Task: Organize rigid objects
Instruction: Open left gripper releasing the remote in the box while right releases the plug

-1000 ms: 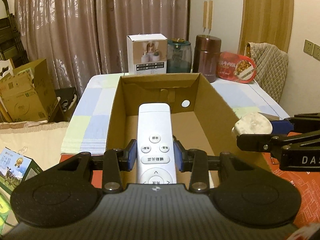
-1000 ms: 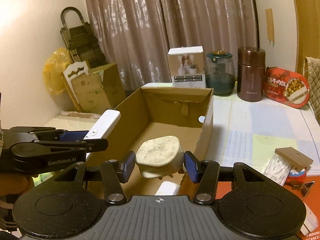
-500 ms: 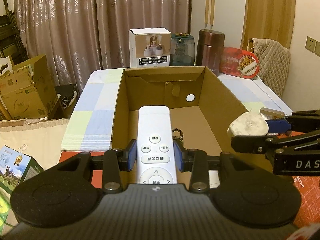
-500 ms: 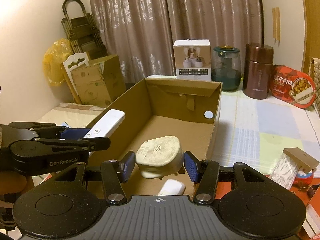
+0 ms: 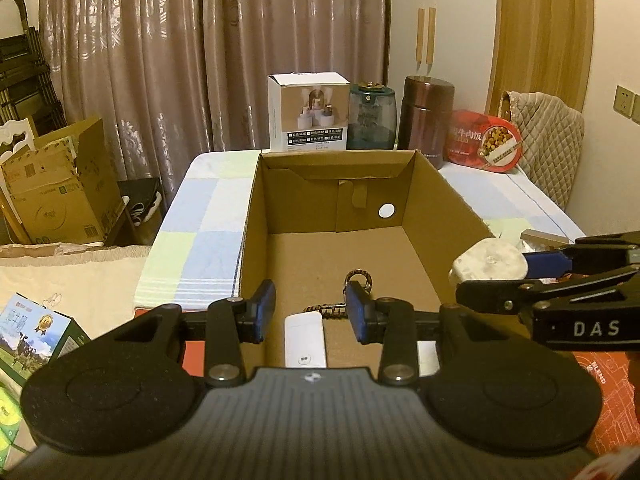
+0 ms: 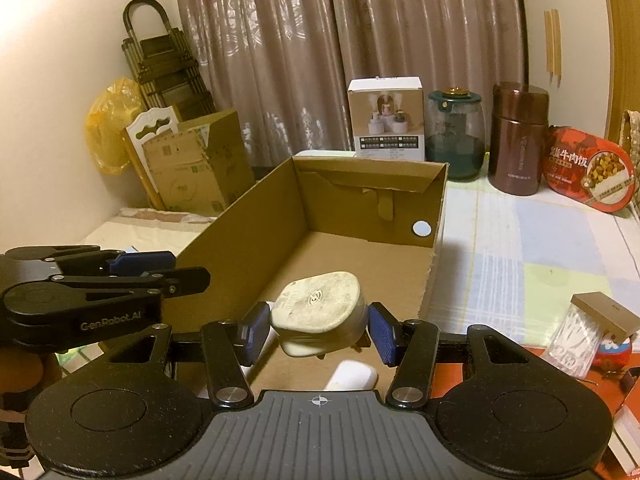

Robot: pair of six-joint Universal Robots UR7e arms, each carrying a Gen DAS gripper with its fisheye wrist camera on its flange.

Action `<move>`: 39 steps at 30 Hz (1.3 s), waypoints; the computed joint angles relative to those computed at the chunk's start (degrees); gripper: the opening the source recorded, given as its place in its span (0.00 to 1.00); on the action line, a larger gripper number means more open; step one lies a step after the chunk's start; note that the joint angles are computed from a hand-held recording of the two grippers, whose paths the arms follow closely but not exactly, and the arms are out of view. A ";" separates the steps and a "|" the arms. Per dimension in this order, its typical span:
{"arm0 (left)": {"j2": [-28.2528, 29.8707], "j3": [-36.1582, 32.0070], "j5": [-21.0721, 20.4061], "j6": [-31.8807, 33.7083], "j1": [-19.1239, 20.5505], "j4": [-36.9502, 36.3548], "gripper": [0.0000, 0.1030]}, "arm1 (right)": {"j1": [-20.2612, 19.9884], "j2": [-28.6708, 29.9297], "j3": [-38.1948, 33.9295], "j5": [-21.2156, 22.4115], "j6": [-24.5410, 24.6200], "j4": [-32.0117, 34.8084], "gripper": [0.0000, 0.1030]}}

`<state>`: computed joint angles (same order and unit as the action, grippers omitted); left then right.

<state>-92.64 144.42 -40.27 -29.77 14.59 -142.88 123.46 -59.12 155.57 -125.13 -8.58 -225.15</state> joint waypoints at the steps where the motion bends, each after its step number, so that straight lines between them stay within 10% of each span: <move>1: -0.07 0.01 -0.08 -0.06 -0.05 0.07 0.32 | 0.10 0.00 -0.08 -0.05 0.25 0.28 0.49; 29: -3.13 0.53 -0.09 -2.21 -0.80 2.45 0.32 | -1.94 2.16 0.33 7.42 -2.74 -3.22 0.50; 39: -4.90 0.81 -0.95 -5.53 -3.98 5.29 0.32 | 2.42 -4.88 4.82 -0.11 -1.47 -6.84 0.59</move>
<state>-97.54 145.23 -41.22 -35.30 10.61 -137.58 125.88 -64.00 160.39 -125.25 -10.05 -231.99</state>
